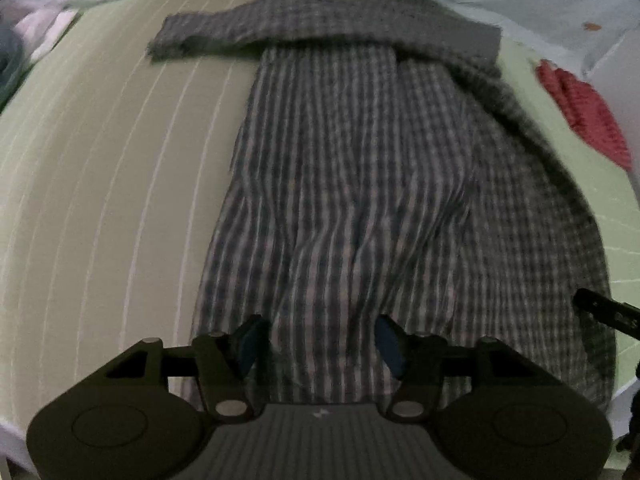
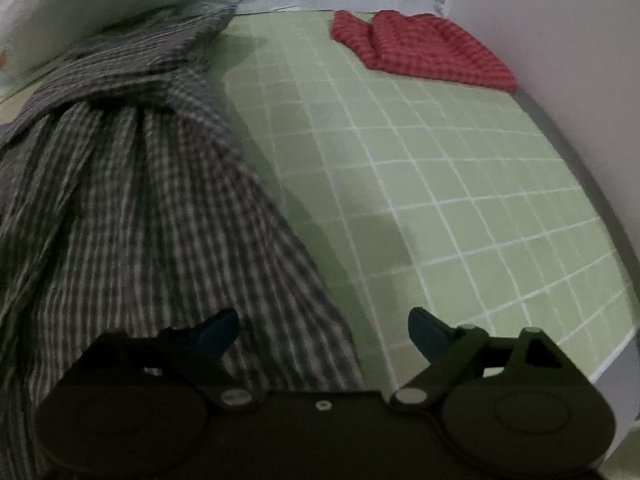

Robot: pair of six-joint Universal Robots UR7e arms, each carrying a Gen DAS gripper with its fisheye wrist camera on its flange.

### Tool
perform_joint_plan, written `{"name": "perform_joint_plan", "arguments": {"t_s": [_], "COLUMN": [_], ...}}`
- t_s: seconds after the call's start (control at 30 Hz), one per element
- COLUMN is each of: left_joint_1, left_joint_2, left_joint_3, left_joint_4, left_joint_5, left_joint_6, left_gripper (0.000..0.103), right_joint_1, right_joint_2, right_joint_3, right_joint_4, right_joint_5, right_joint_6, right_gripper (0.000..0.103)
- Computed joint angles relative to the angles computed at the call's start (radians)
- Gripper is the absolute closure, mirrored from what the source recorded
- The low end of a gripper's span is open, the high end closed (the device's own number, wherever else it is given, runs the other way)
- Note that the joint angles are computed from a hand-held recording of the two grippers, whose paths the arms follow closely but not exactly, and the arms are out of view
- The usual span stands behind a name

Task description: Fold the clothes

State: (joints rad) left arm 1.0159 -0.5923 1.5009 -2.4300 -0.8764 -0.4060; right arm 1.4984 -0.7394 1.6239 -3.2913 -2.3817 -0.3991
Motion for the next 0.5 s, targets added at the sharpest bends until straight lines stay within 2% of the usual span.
{"name": "perform_joint_plan", "arguments": {"t_s": [0.07,0.13,0.27,0.37,0.4,0.43,0.5], "left_joint_1": [-0.003,-0.009,-0.021,-0.019,-0.018,-0.018,-0.016], "left_joint_2": [-0.006,-0.01,-0.019,-0.023,-0.024,-0.024,-0.028], "left_joint_3": [0.017,0.034,0.057,0.06,0.059,0.057,0.057], "left_joint_4": [0.007,0.004,0.012,0.017,0.02,0.024,0.029], "left_joint_5": [0.015,0.032,0.055,0.056,0.057,0.057,0.055], "left_joint_6": [-0.028,-0.04,-0.061,-0.06,-0.057,-0.054,-0.048], "left_gripper": [0.04,0.038,0.037,0.036,0.036,0.036,0.036], "right_joint_1": [-0.007,-0.016,-0.02,-0.015,-0.015,-0.015,-0.006], "right_joint_2": [-0.02,-0.042,-0.064,-0.071,-0.073,-0.076,-0.074], "right_joint_3": [0.028,0.051,0.082,0.094,0.1,0.106,0.117], "right_joint_4": [0.014,0.047,0.056,0.058,0.046,0.033,-0.001], "right_joint_5": [0.029,0.067,0.12,0.135,0.144,0.152,0.151], "right_joint_6": [0.005,0.032,0.033,0.029,0.03,0.031,0.028], "right_gripper": [0.021,0.032,0.045,0.067,0.079,0.087,0.095]}}
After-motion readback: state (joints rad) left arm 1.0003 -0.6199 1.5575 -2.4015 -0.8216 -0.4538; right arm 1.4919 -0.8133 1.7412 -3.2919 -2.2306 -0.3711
